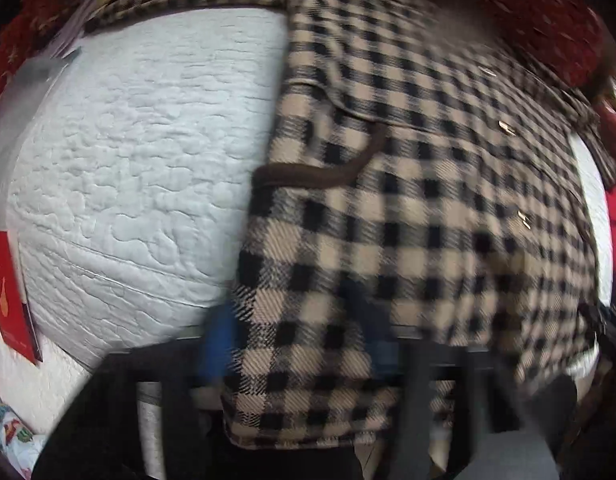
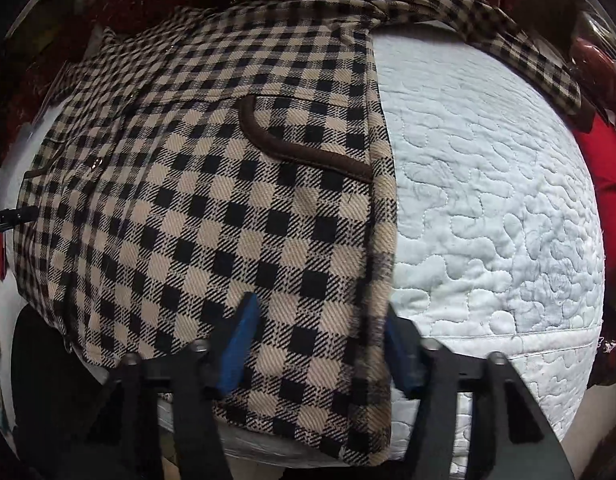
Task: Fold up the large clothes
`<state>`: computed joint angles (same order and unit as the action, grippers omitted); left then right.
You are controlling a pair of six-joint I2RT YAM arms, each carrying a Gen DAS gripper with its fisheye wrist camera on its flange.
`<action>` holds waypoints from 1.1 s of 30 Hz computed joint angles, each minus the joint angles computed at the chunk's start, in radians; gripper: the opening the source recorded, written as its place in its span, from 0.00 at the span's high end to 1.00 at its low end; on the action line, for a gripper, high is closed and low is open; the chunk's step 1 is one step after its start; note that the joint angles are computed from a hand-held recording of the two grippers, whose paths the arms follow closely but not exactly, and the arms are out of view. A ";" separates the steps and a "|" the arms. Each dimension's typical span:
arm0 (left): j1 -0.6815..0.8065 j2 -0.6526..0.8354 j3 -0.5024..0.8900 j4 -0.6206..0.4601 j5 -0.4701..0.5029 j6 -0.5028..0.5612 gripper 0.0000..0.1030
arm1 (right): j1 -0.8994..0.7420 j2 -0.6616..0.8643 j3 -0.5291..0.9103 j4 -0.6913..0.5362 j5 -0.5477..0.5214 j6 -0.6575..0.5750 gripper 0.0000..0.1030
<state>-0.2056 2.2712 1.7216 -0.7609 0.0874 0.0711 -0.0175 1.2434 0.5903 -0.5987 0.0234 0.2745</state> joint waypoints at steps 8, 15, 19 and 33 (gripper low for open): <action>0.045 -0.176 -0.094 -0.077 0.166 -0.047 0.97 | -0.133 -0.300 0.011 -0.159 -0.197 -0.006 0.97; 0.090 -0.260 -0.159 -0.174 0.151 0.036 0.96 | -0.336 -0.610 0.127 -0.535 -0.420 -0.096 0.97; 0.077 -0.138 -0.145 -0.150 0.035 0.013 0.92 | -0.403 -0.482 0.015 -0.498 -0.357 -0.148 0.95; -0.030 -0.033 0.295 -0.111 0.045 -0.061 0.28 | -0.381 -0.001 0.338 -0.059 -0.289 -0.014 0.37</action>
